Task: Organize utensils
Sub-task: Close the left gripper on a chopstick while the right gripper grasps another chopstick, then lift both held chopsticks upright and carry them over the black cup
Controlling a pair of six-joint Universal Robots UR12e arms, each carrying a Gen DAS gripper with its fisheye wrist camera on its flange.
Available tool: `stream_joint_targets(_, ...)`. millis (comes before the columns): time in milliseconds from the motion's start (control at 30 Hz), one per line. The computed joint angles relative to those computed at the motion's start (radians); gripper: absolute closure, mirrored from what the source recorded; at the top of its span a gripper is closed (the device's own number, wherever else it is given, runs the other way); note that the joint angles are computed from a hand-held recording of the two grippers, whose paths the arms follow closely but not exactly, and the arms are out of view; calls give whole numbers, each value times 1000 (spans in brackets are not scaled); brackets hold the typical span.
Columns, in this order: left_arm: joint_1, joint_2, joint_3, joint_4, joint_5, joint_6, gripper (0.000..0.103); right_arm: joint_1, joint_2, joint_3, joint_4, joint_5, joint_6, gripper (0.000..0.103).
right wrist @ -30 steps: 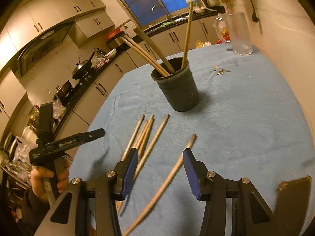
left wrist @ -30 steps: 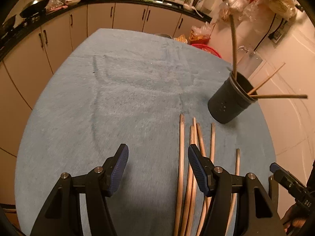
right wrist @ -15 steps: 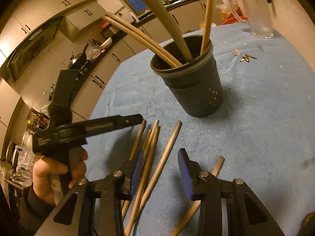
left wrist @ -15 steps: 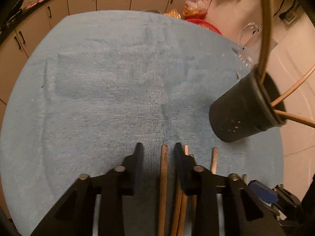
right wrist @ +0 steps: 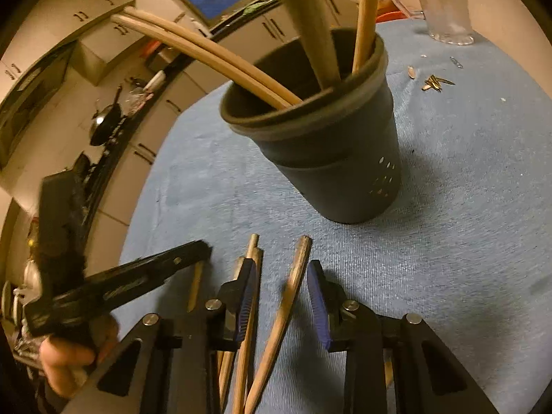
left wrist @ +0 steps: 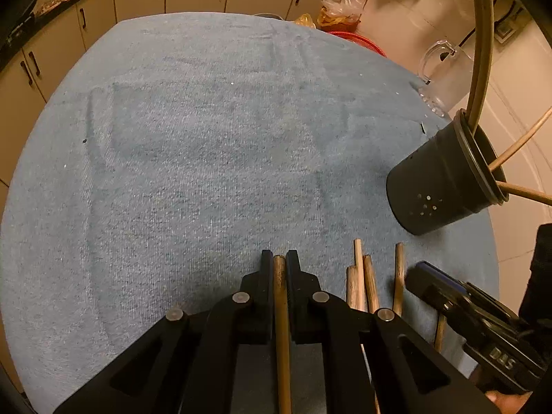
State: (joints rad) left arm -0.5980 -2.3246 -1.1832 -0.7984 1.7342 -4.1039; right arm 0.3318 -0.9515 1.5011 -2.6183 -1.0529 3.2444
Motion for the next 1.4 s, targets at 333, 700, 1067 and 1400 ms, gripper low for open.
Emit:
stream_joint_targets(333,-3,9,-14,5,5,-7,95,40,18,-29,-27,-163,6,90)
stream_joint_targets(700,-9,24,-52,89,34,-44,96,-22,-44,80,-174,25,40,94)
stream_joint_targets(1067,-30,85,-107,168,90,-42,96,-44,-157,215,-447,-1,16,94)
stream_joint_targets(1400,-62,98,-65,180,157,7,96,-71,-219,259,-499,65,-25,95)
